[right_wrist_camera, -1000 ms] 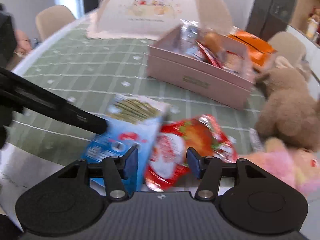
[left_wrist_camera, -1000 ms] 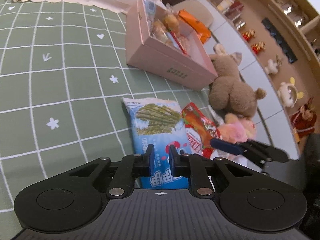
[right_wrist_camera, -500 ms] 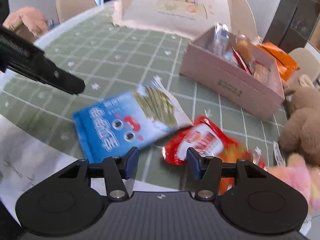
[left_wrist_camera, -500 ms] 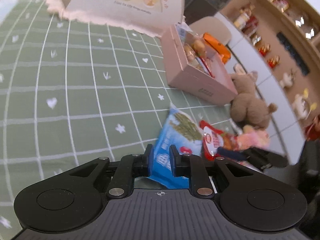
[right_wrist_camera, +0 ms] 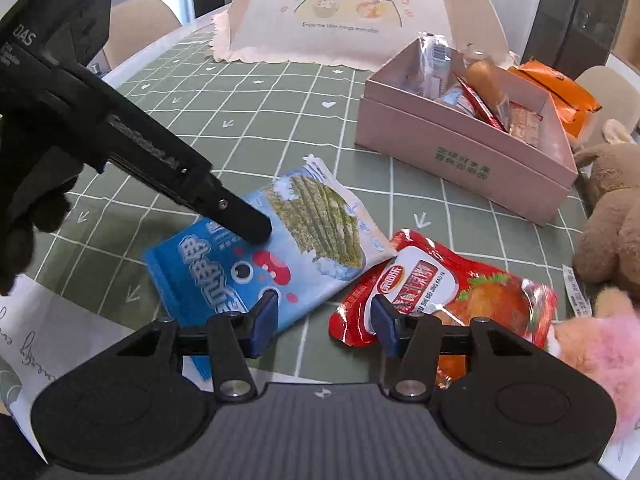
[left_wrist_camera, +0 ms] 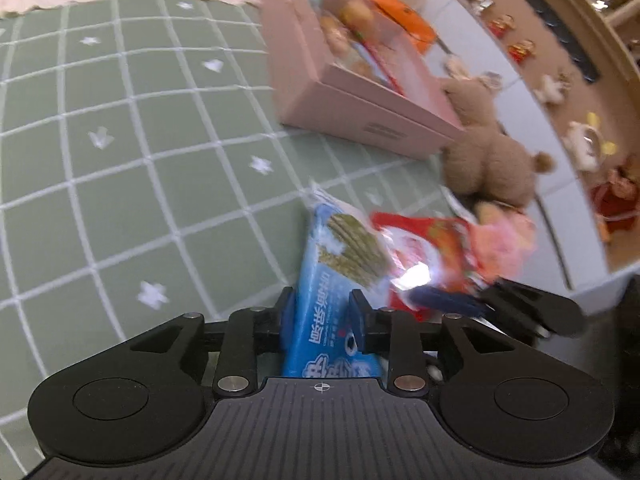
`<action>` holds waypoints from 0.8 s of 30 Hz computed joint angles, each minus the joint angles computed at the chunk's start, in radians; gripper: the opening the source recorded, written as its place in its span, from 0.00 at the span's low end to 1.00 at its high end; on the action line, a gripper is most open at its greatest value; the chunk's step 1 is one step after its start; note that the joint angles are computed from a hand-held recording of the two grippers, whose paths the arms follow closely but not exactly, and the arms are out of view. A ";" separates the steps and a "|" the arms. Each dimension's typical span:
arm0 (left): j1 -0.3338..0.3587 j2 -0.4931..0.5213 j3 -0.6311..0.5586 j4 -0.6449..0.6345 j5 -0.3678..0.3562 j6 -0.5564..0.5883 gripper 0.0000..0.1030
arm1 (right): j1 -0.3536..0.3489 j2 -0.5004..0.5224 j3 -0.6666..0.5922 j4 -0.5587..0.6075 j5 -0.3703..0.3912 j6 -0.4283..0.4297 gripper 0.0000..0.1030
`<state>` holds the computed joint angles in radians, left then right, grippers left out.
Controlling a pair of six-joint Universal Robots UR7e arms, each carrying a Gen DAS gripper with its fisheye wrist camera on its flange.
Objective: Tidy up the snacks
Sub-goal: 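Grasp the blue snack pack with the left gripper and lift it while right holds the duck pack, then carry the blue pack over the pink box and open the left gripper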
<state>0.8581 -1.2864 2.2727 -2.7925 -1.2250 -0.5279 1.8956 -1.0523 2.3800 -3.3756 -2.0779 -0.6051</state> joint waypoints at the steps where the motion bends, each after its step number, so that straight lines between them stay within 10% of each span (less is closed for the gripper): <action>1: -0.002 -0.011 0.007 -0.010 -0.039 0.027 0.30 | -0.009 -0.010 0.003 0.007 0.012 0.005 0.50; 3: 0.000 -0.022 0.017 -0.024 -0.119 0.055 0.31 | -0.029 -0.041 0.012 0.031 0.049 0.026 0.50; 11: 0.009 0.107 -0.032 -0.094 -0.048 -0.049 0.23 | -0.045 -0.058 0.016 0.058 0.064 0.033 0.50; 17: -0.121 0.065 -0.022 0.054 0.156 -0.108 0.18 | -0.039 -0.162 0.019 0.097 0.060 0.037 0.52; 24: -0.218 -0.021 -0.001 0.297 0.336 -0.277 0.18 | -0.043 -0.057 -0.059 -0.163 -0.239 0.012 0.43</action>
<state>0.6400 -1.3076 2.2712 -2.4956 -0.8895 -0.8048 1.8522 -1.1091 2.3208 -3.5391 -2.3166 -0.5935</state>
